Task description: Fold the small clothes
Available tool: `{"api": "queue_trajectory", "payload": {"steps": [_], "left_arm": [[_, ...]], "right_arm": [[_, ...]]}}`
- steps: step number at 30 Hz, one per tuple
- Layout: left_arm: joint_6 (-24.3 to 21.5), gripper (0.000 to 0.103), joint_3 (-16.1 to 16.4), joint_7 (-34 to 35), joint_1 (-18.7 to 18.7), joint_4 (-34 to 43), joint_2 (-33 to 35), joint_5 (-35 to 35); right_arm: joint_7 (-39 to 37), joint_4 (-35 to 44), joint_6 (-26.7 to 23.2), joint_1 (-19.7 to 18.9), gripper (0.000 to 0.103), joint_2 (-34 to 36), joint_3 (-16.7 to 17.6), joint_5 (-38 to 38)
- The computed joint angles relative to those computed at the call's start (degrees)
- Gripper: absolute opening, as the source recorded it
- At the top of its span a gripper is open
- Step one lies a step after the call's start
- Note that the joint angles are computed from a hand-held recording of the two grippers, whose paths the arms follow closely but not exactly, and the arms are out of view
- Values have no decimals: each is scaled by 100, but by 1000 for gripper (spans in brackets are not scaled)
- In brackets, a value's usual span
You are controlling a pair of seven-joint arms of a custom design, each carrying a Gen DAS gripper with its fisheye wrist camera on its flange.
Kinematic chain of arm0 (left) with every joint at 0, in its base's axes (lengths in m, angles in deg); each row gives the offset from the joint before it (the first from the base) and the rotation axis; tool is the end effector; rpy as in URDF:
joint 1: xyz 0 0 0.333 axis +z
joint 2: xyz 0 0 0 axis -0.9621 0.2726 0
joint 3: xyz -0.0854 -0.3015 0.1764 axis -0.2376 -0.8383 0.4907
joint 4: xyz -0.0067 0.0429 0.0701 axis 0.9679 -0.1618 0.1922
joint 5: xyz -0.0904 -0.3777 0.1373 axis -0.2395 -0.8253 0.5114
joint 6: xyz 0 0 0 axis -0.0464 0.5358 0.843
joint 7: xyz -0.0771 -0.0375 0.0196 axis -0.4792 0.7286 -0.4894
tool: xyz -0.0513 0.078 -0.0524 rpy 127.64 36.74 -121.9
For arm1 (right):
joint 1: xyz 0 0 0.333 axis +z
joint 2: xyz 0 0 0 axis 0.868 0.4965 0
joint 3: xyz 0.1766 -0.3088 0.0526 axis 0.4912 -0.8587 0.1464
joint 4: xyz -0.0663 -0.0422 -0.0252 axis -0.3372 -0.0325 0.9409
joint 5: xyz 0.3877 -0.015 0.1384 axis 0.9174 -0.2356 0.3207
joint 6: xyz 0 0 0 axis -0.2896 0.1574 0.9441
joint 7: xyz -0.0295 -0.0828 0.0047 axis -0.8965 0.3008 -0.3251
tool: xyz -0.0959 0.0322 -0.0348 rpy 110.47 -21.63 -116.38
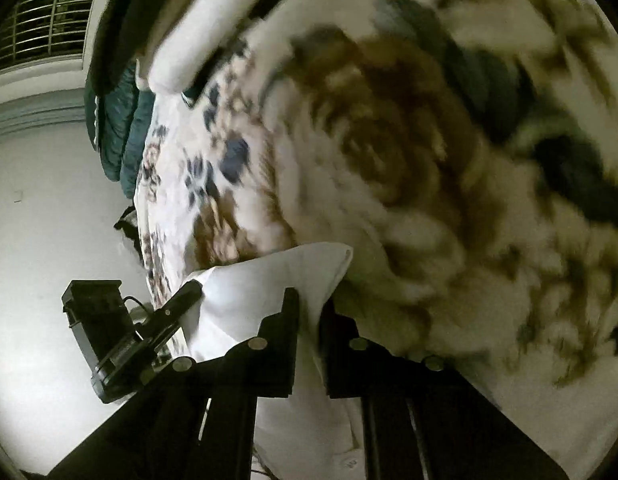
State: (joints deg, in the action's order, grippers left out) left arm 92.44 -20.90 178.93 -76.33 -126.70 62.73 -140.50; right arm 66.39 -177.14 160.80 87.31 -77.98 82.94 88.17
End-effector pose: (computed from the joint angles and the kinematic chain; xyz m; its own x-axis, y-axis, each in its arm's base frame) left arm 0.5461 -0.1100 0.3966 -0.1264 -0.7993 0.5875 -0.9797 0.0079 -0.2001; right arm 0.4556 0.3071 0.3708 -0.3478 -0.6255 -0.6984 -0.9111 0.4014 0.0943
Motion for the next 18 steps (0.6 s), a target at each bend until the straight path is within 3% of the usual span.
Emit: {"api": "queue_trajectory", "payload": {"steps": [5, 8, 11, 14, 16, 18], "left_arm": [[-62, 14, -70, -61, 92, 1116, 830, 253], [-127, 14, -197, -199, 185, 1840, 1400, 464], [-150, 15, -271, -448, 206, 2185, 1715, 1022], [-218, 21, -373, -552, 391, 2000, 1641, 1000], [-219, 22, -418, -443, 545, 1648, 1379, 709], [-191, 25, -362, -490, 577, 1306, 1061, 612]], "right_arm": [[630, 774, 19, -224, 9, 505, -143, -929], [1198, 1358, -22, -394, 9, 950, -229, -1881], [1580, 1802, -471, -685, 10, 1338, -205, -2298], [1988, 1856, -809, -841, 22, 1384, -142, -2716], [1974, 1700, -927, -928, 41, 1208, -54, -2729], [1946, 1402, -950, -919, 48, 903, -24, -2767]]}}
